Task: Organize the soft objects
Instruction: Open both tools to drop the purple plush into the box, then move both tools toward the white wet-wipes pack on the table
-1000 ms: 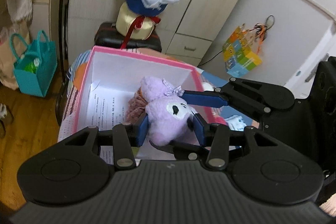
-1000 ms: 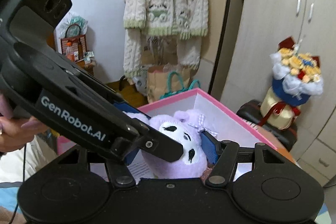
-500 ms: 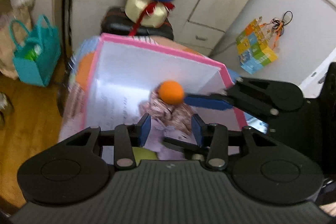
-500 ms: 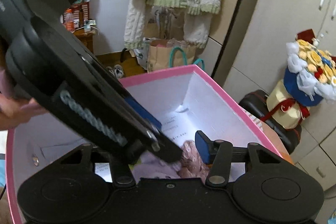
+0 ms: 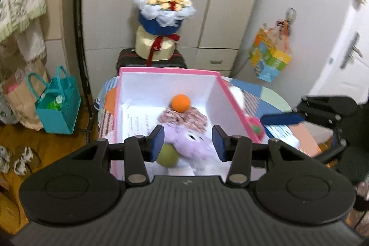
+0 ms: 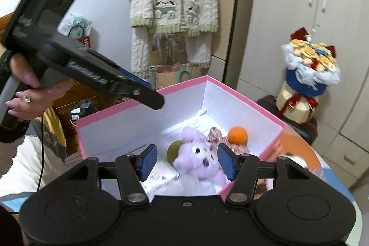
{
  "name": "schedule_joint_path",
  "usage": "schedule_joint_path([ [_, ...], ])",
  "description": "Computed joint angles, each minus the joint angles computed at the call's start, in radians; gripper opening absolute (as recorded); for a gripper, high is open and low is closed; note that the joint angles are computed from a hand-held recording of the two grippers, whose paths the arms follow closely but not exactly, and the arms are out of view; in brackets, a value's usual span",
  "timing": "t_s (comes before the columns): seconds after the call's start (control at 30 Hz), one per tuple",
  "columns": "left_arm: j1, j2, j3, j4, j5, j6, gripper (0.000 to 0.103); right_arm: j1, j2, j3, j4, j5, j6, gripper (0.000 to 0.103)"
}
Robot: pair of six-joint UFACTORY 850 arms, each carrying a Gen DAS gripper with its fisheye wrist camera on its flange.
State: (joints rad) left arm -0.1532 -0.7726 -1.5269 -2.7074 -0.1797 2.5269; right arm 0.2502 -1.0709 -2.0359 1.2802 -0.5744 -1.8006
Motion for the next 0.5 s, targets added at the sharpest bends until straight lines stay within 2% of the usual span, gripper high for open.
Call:
schedule_joint_path([
  [0.17,-0.032,0.096,0.120,0.051,-0.038,0.007,0.051,-0.009,0.132,0.210,0.188,0.050,-0.188,0.075],
  [0.33,-0.070,0.175,0.217,-0.018,-0.064,0.128,0.055,-0.026,0.239,0.378,0.374,0.081,-0.354,0.080],
  [0.5,-0.101,0.219,0.266,0.114,-0.075,0.025,0.059,-0.054,0.326,0.509,0.469,0.087,-0.442,0.087],
])
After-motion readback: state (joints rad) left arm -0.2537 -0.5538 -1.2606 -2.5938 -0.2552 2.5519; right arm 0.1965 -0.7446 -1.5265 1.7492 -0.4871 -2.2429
